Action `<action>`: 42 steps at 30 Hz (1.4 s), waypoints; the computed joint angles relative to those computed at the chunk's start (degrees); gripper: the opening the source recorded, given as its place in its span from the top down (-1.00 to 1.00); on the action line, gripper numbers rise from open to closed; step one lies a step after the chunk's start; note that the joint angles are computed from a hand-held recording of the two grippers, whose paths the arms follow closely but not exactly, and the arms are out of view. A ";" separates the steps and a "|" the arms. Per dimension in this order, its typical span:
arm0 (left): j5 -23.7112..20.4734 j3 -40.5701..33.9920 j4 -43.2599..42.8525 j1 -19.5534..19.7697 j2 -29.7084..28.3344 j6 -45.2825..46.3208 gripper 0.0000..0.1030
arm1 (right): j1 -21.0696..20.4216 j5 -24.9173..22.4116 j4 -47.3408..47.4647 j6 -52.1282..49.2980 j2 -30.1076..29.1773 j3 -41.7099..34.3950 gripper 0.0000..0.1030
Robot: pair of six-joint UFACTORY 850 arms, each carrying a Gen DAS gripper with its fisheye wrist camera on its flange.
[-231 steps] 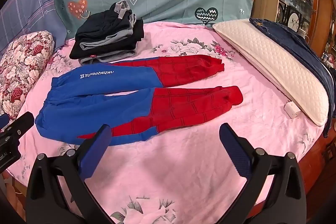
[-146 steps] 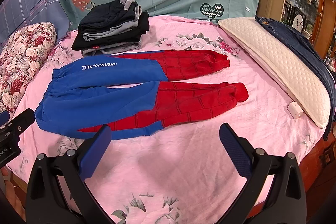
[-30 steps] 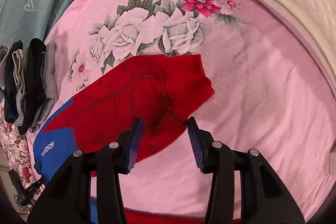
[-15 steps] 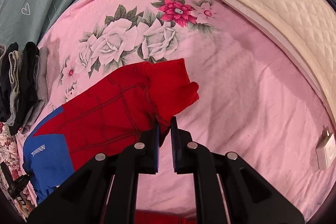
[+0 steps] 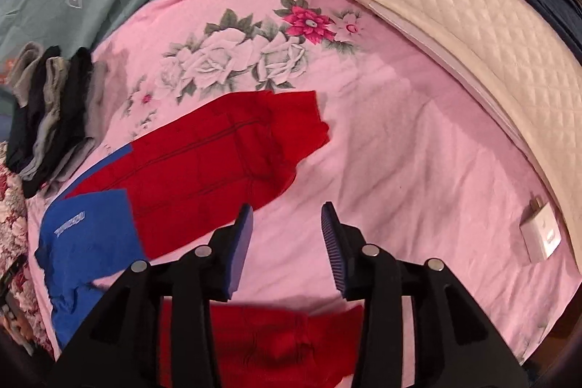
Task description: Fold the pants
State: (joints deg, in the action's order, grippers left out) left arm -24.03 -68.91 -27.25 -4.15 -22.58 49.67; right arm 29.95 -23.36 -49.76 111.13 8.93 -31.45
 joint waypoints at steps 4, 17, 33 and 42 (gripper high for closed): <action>-5.04 -4.85 0.57 -0.95 -5.94 3.11 -0.59 | 7.72 -3.31 0.34 4.28 1.84 1.09 0.20; -6.53 -2.13 -16.18 0.33 -6.86 24.58 0.89 | 12.36 -10.66 1.27 -14.57 -9.69 -13.75 0.20; -5.66 0.44 -20.03 1.70 -3.59 28.87 0.86 | 9.36 -10.49 31.63 -104.09 -55.45 -71.15 0.00; 0.09 -4.63 -12.13 1.30 -8.70 16.49 0.72 | 10.78 -17.09 18.24 -92.42 -65.24 -83.58 0.87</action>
State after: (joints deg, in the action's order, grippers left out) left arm -23.95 -73.54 -39.38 -2.85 -31.28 66.16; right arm 40.74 -40.45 -31.52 18.71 -56.31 -115.03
